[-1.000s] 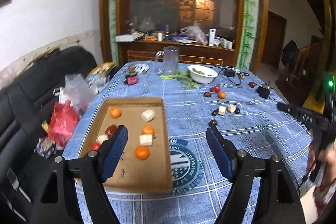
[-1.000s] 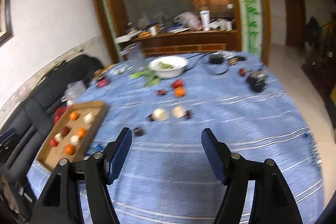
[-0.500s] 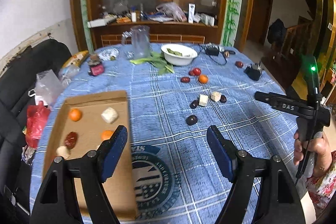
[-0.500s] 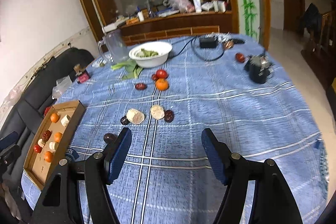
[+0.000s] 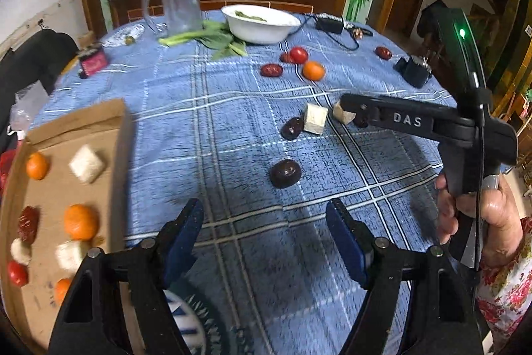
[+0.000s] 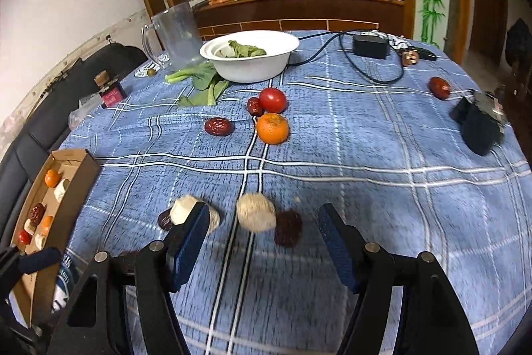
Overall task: Organize fruits
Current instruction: 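Grasp a dark date with the left tool while the right tool grasps a white yam chunk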
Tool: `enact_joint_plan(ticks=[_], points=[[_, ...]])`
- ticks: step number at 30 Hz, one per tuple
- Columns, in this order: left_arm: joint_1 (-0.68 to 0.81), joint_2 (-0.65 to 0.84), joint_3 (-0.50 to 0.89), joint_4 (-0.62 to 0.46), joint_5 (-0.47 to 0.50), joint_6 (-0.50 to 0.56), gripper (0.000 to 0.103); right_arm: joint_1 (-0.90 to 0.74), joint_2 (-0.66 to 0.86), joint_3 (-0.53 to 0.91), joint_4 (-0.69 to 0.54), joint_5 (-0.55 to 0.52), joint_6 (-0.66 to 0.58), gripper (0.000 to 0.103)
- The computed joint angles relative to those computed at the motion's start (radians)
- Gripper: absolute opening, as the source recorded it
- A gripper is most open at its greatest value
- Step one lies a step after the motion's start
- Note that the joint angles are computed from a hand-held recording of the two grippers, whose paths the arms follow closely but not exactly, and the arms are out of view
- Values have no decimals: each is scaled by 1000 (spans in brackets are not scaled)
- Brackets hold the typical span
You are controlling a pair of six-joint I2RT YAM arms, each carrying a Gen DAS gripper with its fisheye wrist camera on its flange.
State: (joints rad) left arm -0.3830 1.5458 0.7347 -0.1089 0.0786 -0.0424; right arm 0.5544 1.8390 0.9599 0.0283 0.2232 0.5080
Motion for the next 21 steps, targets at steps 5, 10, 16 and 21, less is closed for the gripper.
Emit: enact_joint_plan(ticks=[5,10,16,21], points=[[-8,124,73,30,24,-17,61,-8,62,44,10,-2,-53,61],[-17,193,110,67,45,-19,60,-14,95,61,16,-21,-74,56],[-29,238,128,93,29,-10,48,-1,114,92,-9,-10,-98,47],[-32,232,109,127,13,-3,24,13,122,106,-22,11,-108,37]])
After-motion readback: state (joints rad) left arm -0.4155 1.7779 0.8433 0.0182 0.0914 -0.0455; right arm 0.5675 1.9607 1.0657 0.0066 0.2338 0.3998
